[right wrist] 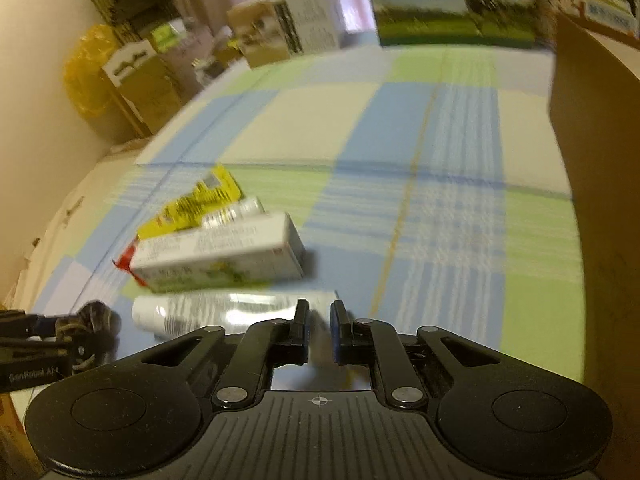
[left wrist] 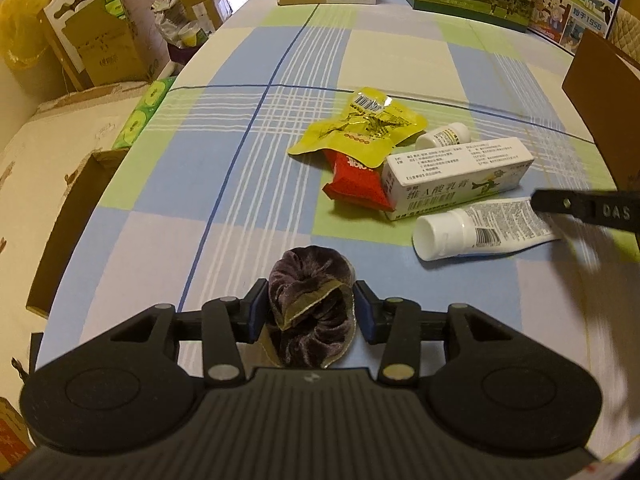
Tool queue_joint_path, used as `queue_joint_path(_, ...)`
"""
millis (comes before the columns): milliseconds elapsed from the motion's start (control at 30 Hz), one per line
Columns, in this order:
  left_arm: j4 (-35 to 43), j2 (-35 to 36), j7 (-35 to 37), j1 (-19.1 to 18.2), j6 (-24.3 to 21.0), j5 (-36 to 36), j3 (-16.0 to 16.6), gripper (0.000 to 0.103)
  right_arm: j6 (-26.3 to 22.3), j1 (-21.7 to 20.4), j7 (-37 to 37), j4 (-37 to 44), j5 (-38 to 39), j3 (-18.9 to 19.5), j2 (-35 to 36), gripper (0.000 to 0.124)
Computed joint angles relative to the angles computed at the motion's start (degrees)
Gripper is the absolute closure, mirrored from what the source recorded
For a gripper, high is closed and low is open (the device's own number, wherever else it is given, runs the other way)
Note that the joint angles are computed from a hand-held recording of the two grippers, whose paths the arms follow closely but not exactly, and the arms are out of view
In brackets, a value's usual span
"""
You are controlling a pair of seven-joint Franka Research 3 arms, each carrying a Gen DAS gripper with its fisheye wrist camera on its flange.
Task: Organize objects
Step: 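Grasp the white lotion tube with the right gripper while the left holds the pouch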
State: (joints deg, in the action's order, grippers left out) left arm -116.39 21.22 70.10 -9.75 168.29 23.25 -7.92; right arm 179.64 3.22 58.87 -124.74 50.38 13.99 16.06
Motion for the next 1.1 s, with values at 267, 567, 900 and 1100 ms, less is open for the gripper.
queue_joint_path(267,-0.8,-0.8,0.4,0.5,-0.7,-0.6,-0.5,0.062,1.6,4.8,3.6,-3.5,-2.7,-3.6,-2.8,0.117)
queue_joint_path(567,-1.5,-1.2,-0.6,0.2,-0.4,0.0,0.1,0.061,10.1,-9.9,3.1,2.5,-4.1,11.5,5.8,0.117)
queue_joint_path(900,-1.2,-1.1,-1.1,0.0,-0.8,0.6,0.1,0.061,-1.9,-7.2,7.2,-1.3,-14.5,6.6,-0.3,0.117)
queue_joint_path(1100,-2.3,-2.0,-0.6,0.3,-1.1,0.5,-0.3,0.061,-7.4,5.3,16.1,-5.9,-22.5,-4.7,-6.0,0.117)
